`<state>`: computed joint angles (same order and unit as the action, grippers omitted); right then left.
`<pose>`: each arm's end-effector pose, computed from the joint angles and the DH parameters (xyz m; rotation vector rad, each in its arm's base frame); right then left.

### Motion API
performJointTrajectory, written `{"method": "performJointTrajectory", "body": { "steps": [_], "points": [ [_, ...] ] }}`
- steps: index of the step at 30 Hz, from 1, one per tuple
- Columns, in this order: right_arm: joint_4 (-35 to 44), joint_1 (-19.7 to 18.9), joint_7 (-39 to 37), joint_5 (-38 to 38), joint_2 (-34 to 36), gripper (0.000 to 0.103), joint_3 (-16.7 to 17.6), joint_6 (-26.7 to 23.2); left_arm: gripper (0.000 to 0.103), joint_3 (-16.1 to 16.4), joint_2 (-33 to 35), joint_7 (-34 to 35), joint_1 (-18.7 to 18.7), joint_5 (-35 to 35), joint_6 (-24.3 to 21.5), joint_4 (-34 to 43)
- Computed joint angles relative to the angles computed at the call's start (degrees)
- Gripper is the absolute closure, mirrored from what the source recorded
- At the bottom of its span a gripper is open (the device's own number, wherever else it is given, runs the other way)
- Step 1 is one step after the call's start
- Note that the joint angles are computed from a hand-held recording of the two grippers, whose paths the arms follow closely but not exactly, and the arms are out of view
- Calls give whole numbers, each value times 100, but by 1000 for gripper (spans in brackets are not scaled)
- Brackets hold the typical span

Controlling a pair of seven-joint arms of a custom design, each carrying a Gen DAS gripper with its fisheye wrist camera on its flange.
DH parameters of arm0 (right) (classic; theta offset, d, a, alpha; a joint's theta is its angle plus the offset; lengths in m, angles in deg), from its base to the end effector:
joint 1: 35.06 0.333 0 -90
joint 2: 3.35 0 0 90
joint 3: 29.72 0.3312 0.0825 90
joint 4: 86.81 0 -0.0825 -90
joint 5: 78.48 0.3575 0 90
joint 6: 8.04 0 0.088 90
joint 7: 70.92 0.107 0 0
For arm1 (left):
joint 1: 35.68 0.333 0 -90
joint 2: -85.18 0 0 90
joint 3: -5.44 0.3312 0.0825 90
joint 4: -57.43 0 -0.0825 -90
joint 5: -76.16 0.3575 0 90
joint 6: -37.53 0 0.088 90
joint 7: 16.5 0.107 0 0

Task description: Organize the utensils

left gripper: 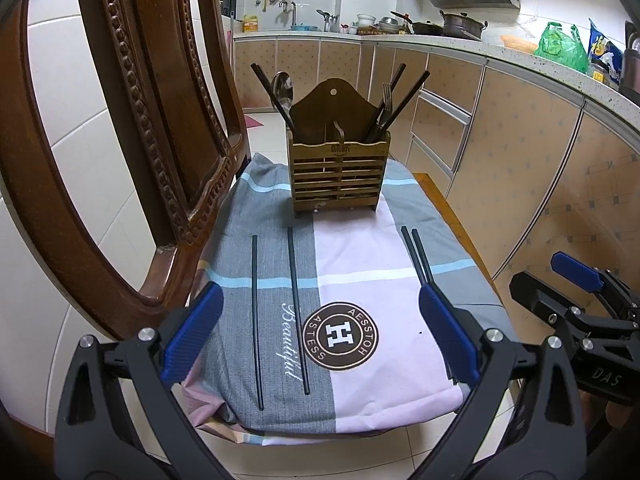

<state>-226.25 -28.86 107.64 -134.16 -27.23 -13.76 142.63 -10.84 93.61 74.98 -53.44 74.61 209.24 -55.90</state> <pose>0.3880 0.1934 0.5333 -1.2950 1.9721 -0.8977 0.5162 -0.3343 0.5323 -1.2227 2.2435 -1.0856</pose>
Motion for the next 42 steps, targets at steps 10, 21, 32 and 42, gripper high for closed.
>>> {"method": "performJointTrajectory", "body": {
  "steps": [10, 21, 32, 42],
  "points": [
    [-1, 17, -26, 30, 17, 15, -21, 11, 6, -31, 30, 26, 1, -51, -30, 24],
    [0, -112, 83, -198, 203, 15, -35, 120, 6, -406, 349, 608, 310, -832, -264, 320],
    [829, -198, -593, -85, 1454, 42, -872, 800, 25, 403, 1925, -432, -412, 388, -1196, 2460],
    [1551, 98, -2220, 1290, 2679, 64, -1532, 1077, 35, 639, 3678, -809, -816, 865, -2869, 5174]
  ]
}}
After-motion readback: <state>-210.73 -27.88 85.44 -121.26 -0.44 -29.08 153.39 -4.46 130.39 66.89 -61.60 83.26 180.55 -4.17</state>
